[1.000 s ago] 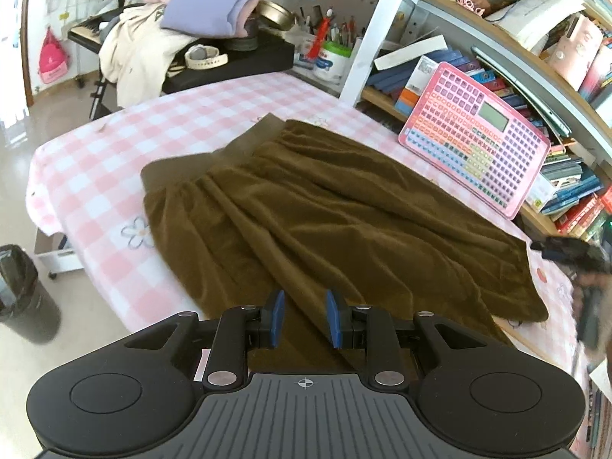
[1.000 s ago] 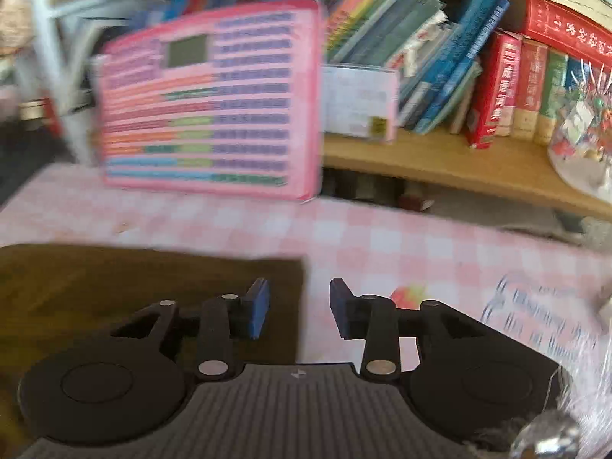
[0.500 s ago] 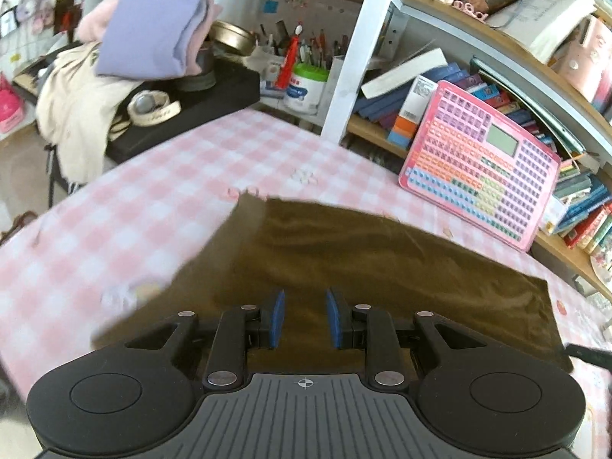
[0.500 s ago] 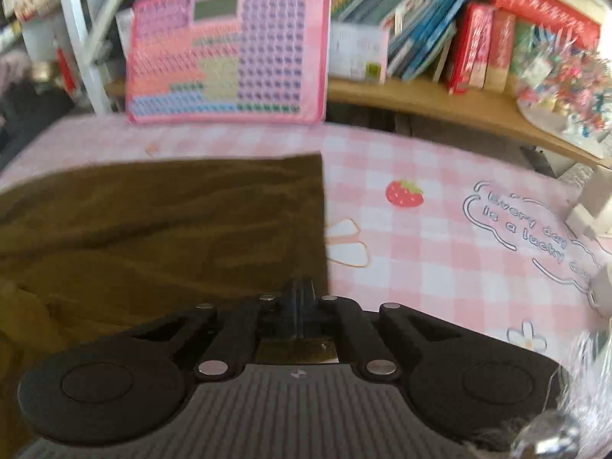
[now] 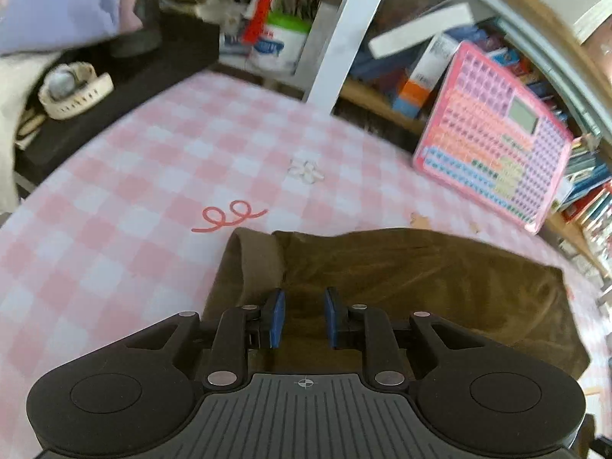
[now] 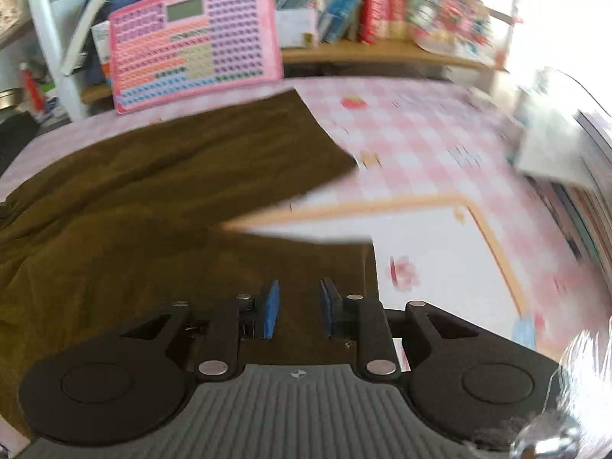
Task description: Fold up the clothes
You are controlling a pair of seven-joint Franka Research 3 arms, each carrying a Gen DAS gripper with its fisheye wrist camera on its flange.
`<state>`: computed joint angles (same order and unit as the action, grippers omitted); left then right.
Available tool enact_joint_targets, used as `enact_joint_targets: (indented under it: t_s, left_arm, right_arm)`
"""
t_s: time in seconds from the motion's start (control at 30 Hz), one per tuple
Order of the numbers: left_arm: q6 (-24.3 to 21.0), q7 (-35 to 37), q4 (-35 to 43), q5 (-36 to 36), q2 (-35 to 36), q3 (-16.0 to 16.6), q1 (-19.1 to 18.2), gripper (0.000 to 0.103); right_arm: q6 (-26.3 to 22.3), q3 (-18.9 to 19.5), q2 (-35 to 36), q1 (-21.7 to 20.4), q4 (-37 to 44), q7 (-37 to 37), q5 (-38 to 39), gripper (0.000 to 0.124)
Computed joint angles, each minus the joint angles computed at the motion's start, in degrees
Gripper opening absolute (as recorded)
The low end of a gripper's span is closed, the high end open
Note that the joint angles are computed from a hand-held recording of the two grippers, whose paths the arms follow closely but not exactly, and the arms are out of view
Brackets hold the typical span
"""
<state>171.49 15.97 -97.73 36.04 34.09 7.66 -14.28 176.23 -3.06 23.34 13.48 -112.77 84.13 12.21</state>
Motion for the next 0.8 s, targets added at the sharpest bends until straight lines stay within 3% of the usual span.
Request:
enact_joint_targets:
  t_s: [0.03,0.17,0.27,0.33,0.5,0.63,0.7,0.77,0.8]
  left_arm:
    - [0.11,-0.19,0.54,-0.18,0.63,0.33,0.32,0.006]
    - [1.01,2.55,2.31,-2.57,2.18,-1.53,3.24,0.006]
    - [1.63,5.89,2.45,-3.48,2.42,-2.52,4.35,0.006]
    - [3.19,7.09,1.64,-4.13,2.27,-2.28,4.52,0.006]
    - [3.01,4.46,1.03,-2.77,2.2,4.76,-0.91,0.006]
    - [2.13,3.2,0.94,-2.56,1.72,4.29,-0.22,0.006]
    - [3.32,-1.95,-2.25,0.82,-0.55,9.29,-5.06,0.009]
    - [4.16,-8.98,-5.47,6.0,-2.86,15.49,-11.21,0.023]
    - [4.36,-12.68,-6.92,8.9,-3.92,18.63,-14.4,0.025]
  right_arm:
    - [0.43,-3.17,-0.67,3.09,-1.4,2.45,-1.22,0.022]
    - [0.43,-15.9,-2.37,14.98,-5.48,13.75,-8.43,0.022]
    - [0.76,-21.9,-3.46,20.19,-7.86,20.37,-12.92,0.025]
    - [0.25,-23.29,-3.57,21.09,-8.11,22.85,-14.97,0.026]
    - [0.06,-23.12,-3.24,20.17,-7.97,26.45,-18.92,0.026]
    - [0.89,-17.57,-3.79,14.46,-7.96,23.83,-19.64,0.028]
    - [1.56,-13.72,-3.9,10.51,-7.7,21.02,-18.13,0.029]
    - [2.0,-11.03,-3.42,7.56,-6.91,18.5,-16.3,0.029]
    - [2.51,-9.1,-3.18,5.66,-6.62,16.89,-14.94,0.029]
